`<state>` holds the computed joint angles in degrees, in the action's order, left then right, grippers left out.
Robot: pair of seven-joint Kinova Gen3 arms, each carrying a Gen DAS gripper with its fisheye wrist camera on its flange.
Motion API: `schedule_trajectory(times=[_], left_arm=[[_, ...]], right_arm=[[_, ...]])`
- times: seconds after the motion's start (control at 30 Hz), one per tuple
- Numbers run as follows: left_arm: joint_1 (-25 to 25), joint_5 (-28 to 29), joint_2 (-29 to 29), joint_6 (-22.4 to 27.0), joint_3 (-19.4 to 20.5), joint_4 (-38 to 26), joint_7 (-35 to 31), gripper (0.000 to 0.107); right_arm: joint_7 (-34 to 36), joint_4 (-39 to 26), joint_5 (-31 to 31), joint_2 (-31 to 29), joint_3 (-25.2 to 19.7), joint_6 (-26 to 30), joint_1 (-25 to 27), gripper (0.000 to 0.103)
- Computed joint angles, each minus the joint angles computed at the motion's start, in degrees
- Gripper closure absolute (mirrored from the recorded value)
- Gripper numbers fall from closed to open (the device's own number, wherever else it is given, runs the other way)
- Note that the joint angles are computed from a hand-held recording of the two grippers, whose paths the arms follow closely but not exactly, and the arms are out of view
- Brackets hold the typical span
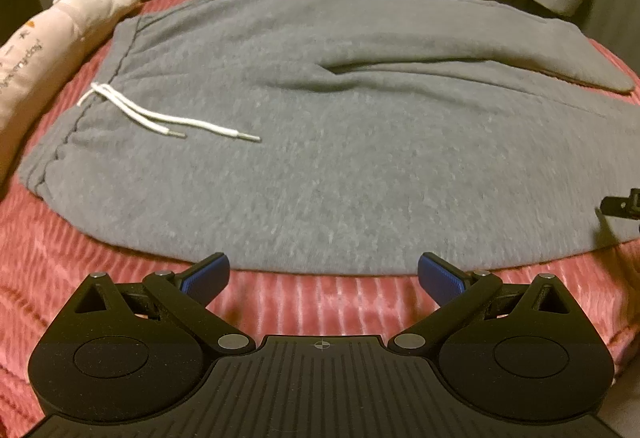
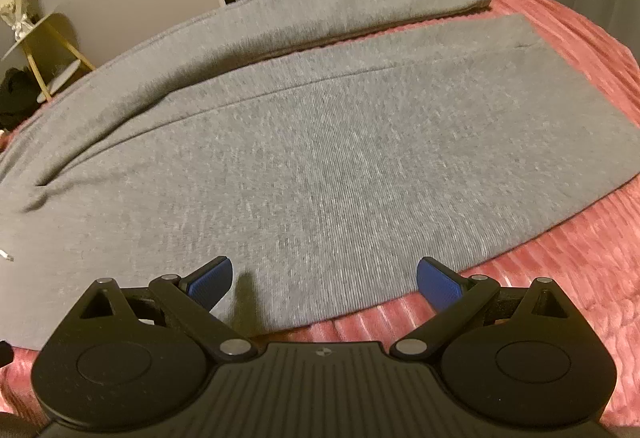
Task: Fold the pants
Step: 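Grasp the sweatpants leg cuffs with the right gripper and lift them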
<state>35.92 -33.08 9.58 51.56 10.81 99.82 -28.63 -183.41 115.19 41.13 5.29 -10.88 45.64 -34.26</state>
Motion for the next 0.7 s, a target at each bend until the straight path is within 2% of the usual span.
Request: schedule_trajectory(times=[0.13, 0.2, 0.3, 0.37, 0.4, 0.47, 0.53, 0.6, 0.7], left_arm=[[4.6, -4.0, 2.4, 2.0, -4.3, -3.3, 3.4, 0.004], [3.1, -3.9, 4.3, 2.0, -4.1, -6.4, 3.0, 0.004], [0.7, -6.3, 7.3, -0.5, -3.3, -9.9, 4.8, 0.004], [-1.0, -10.3, 9.9, -1.7, -2.1, -11.9, 8.6, 0.004], [-0.5, -12.1, 11.6, -1.5, -2.9, -13.3, 11.0, 0.004], [1.8, -14.3, 14.5, -2.2, -6.7, -14.8, 15.6, 0.004], [2.5, -15.6, 16.8, -2.3, -8.7, -14.8, 20.3, 0.004], [5.6, -17.8, 17.8, -3.2, -13.6, -12.7, 24.9, 0.004], [12.2, -24.8, 18.7, -2.2, -21.6, -10.0, 31.9, 0.004]], right_arm=[[6.3, -3.0, -4.7, 3.0, 1.3, 1.1, 1.7, 0.004], [6.2, -3.4, -4.5, 3.7, 2.1, 1.3, 1.4, 0.004], [4.4, -2.7, -3.1, 4.2, 3.0, 0.1, 0.8, 0.004], [2.7, -1.9, -2.5, 4.1, 3.9, -1.4, 0.7, 0.004], [3.2, -1.8, -2.8, 4.1, 5.2, -2.0, 0.1, 0.004], [6.9, -2.3, -4.9, 4.1, 6.2, -2.8, 0.8, 0.004], [11.6, -3.8, -7.3, 4.6, 3.2, -2.5, 5.2, 0.003], [15.3, -5.6, -8.5, 4.4, 2.7, -2.5, 8.3, 0.004], [14.2, -8.8, -3.7, 4.2, 8.0, -6.2, 8.6, 0.004]])
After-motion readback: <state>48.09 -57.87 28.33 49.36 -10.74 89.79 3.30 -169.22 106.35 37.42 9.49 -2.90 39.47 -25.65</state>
